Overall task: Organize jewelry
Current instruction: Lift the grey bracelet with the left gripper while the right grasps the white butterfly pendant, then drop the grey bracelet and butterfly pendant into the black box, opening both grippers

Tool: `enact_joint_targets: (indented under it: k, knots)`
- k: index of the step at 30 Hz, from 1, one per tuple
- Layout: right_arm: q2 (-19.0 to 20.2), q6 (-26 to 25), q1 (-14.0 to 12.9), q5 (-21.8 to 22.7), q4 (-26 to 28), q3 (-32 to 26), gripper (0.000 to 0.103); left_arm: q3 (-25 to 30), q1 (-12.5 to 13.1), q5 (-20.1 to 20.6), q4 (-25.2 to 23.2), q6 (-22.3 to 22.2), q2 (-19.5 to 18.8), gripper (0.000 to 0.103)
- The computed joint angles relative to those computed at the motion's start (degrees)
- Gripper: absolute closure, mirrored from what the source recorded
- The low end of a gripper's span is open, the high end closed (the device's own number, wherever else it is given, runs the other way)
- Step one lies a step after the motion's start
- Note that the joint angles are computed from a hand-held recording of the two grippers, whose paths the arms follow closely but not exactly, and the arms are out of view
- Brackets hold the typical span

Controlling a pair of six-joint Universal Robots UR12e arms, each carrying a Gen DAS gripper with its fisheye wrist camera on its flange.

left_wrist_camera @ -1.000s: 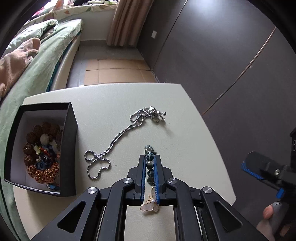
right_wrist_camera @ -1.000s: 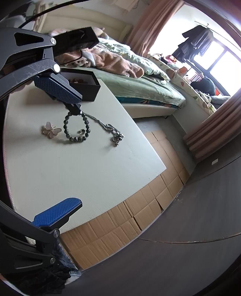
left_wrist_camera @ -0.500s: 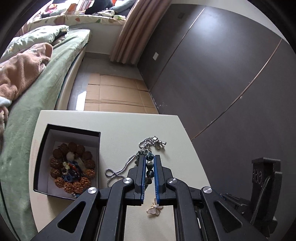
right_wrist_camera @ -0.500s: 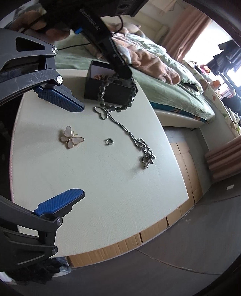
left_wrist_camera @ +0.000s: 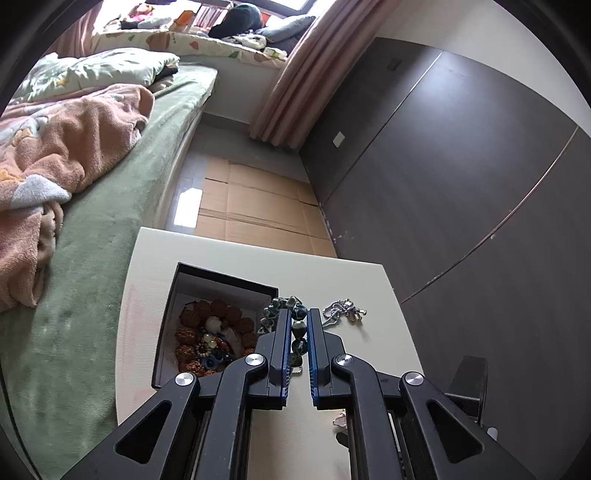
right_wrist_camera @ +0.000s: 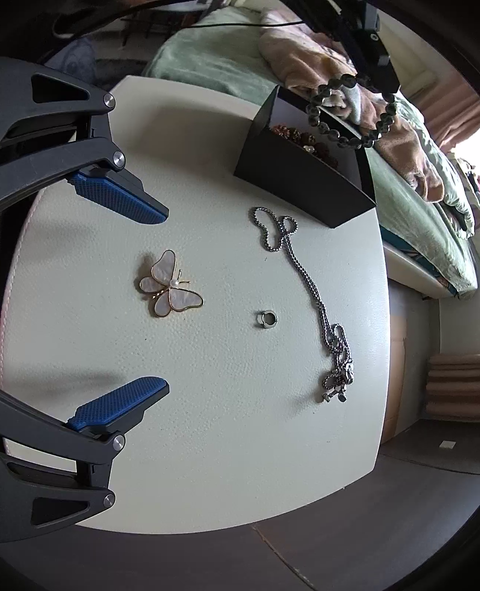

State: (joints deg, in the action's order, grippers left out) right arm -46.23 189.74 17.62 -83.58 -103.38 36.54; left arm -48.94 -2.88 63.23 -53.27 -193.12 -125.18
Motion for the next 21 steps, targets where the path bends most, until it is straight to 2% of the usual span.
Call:
enact_joint_targets:
  k: [3, 6, 8, 10, 12, 13, 15, 21]
  knots:
    - [0.0, -2.0, 0.2, 0.4, -0.3, 0.3, 0.018, -0.7, 0.4, -0.4, 0.7, -0.5, 0.4, 0.095]
    - [0.9, -3.7, 0.9, -3.0, 1.0, -1.0, 0.02, -1.0, 0.8, -0.8, 0.9, -0.8, 0.6, 0.095]
    - [1.5, -4.2, 1.1, -4.5, 2.0, -1.8, 0.03, -1.3, 1.0, -1.0, 1.2, -1.1, 0.8, 0.095]
    - [1.0, -5.4, 1.3, -5.7, 0.2, -0.7, 0.039, -1.5, 1.2, -1.2, 1.5, -1.4, 0.9, 0.095]
    - [0.4, -6.0, 1.4, -6.6, -1.2, 0.7, 0.058, -1.7, 1.4, -1.4, 1.7, -1.7, 1.0, 0.095]
    - [0.1, -5.9, 1.3, -6.4, -1.6, 1.1, 0.062, -1.8, 1.5, -1.5, 1.8, -1.8, 1.0, 0.095]
    - [-0.5, -4.7, 0.9, -4.4, -2.0, 2.1, 0.062, -1.7, 1.5, -1.6, 1.7, -2.0, 0.9, 0.095]
    - [-1.4, -2.9, 0.7, -4.1, -5.0, 2.8, 0.062, -0.9, 1.7, -2.3, 1.2, -3.6, 0.1, 0.095]
